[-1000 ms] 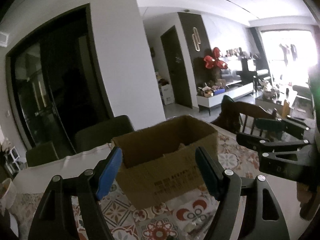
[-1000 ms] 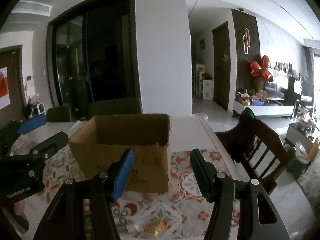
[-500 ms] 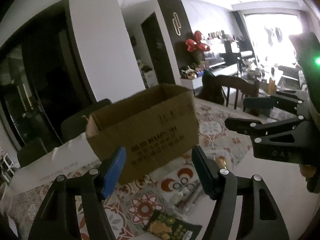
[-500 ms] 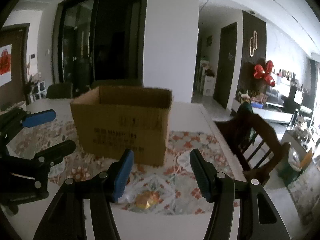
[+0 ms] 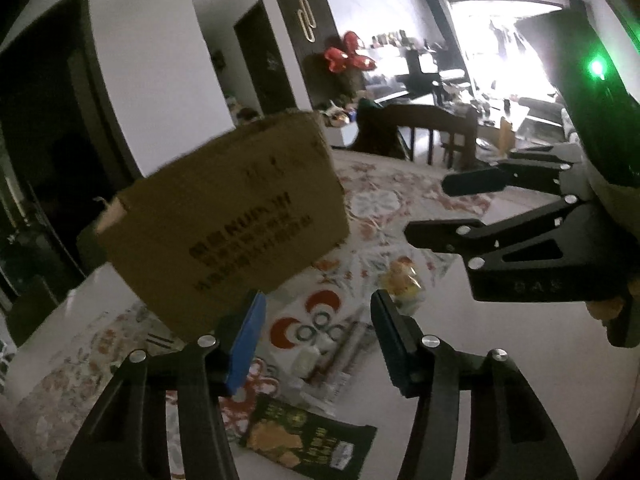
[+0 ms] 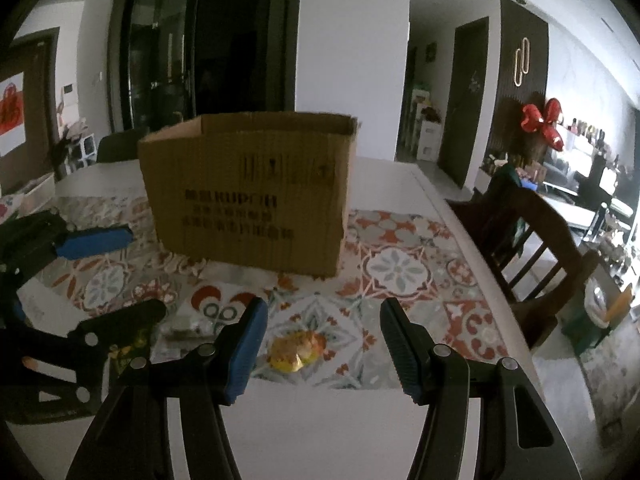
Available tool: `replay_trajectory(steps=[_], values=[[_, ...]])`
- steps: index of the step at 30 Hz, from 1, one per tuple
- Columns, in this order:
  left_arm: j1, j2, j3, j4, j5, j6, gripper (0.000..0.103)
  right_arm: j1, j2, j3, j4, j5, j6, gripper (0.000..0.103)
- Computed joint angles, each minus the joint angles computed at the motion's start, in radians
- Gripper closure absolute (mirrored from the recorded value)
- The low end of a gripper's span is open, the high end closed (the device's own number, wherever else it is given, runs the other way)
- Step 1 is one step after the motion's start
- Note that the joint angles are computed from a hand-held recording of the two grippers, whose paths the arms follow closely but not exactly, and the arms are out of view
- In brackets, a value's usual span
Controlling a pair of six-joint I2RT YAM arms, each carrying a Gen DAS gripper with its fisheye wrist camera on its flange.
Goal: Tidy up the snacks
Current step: 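Reach both tools back to the clear packet and yellow candy, then grasp the clear packet with the left tool while the right tool grasps the yellow candy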
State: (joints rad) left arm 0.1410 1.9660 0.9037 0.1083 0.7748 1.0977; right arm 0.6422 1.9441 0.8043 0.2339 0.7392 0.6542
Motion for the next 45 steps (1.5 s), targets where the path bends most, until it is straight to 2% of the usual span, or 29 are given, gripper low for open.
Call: replay_trajectory(steps=[14,19,25,28,35,39,45], values=[[-0.054,0.130,0.108,-0.128,-0.056,0.093,0.064,-0.048,0.108,0.020,0.069,-0.110,0.049,0.044],[-0.060,0.154,0.135,-0.153,-0.067,0.095,0.067,-0.067,0.131,0.029,0.086,-0.146,0.054,0.044],[-0.073,0.184,0.194,-0.244,-0.091,0.103,0.072,-0.091,0.146,0.037,0.095,-0.196,0.063,0.044],[-0.081,0.207,0.239,-0.303,-0.103,0.093,0.072,-0.104,0.155,0.043,0.095,-0.226,0.068,0.052],[-0.094,0.259,0.328,-0.387,-0.126,0.047,0.074,-0.122,0.180,0.076,0.065,-0.285,0.070,0.052],[-0.100,0.278,0.363,-0.424,-0.136,0.019,0.075,-0.143,0.195,0.081,0.080,-0.342,0.074,0.060],[-0.102,0.299,0.407,-0.466,-0.137,-0.016,0.080,-0.146,0.204,0.089,0.081,-0.342,0.079,0.071]])
